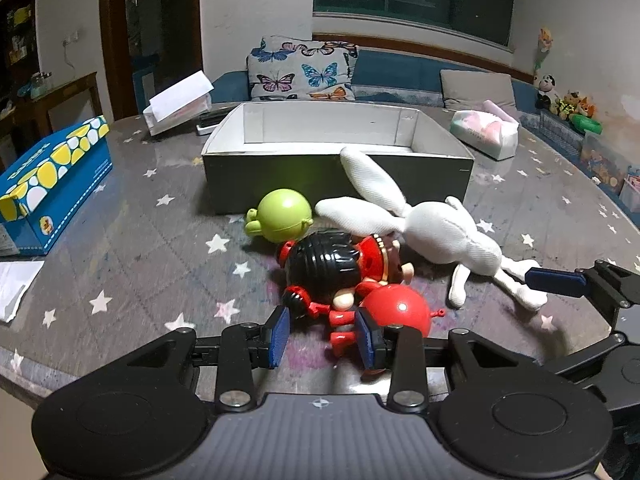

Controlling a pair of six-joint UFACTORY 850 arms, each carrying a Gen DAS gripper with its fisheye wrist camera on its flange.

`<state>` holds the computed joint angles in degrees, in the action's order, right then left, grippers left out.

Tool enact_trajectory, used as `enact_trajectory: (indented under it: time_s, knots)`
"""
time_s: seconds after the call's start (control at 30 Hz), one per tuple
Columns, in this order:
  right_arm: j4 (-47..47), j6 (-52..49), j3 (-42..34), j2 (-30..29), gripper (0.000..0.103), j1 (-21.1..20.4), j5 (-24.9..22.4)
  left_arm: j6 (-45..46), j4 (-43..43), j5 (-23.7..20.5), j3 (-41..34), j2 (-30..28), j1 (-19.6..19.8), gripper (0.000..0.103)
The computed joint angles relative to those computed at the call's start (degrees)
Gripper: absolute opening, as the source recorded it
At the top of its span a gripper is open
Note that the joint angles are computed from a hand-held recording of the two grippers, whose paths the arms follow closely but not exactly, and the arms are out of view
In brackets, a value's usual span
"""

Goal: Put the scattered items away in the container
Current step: 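Move the left gripper toward the white plush rabbit's body, then close the left gripper on the white plush rabbit's body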

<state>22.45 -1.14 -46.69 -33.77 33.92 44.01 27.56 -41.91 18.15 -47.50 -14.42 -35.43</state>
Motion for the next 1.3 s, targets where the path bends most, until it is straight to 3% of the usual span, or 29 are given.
enact_trajectory:
  time_s: [0.33,1.3]
  knots:
    - [0.77,-0.35,-0.35,-0.18,0.103,-0.47,-0.77,2.94,-1.39,-1.07,-1.2,-0.83,-0.16,0.038]
    - [1.02,-0.83,-1.67,-0.55,0.102,-2.71,-2.5,-2.74,7.26,-4.02,-4.85,-2.75,0.71,0.037]
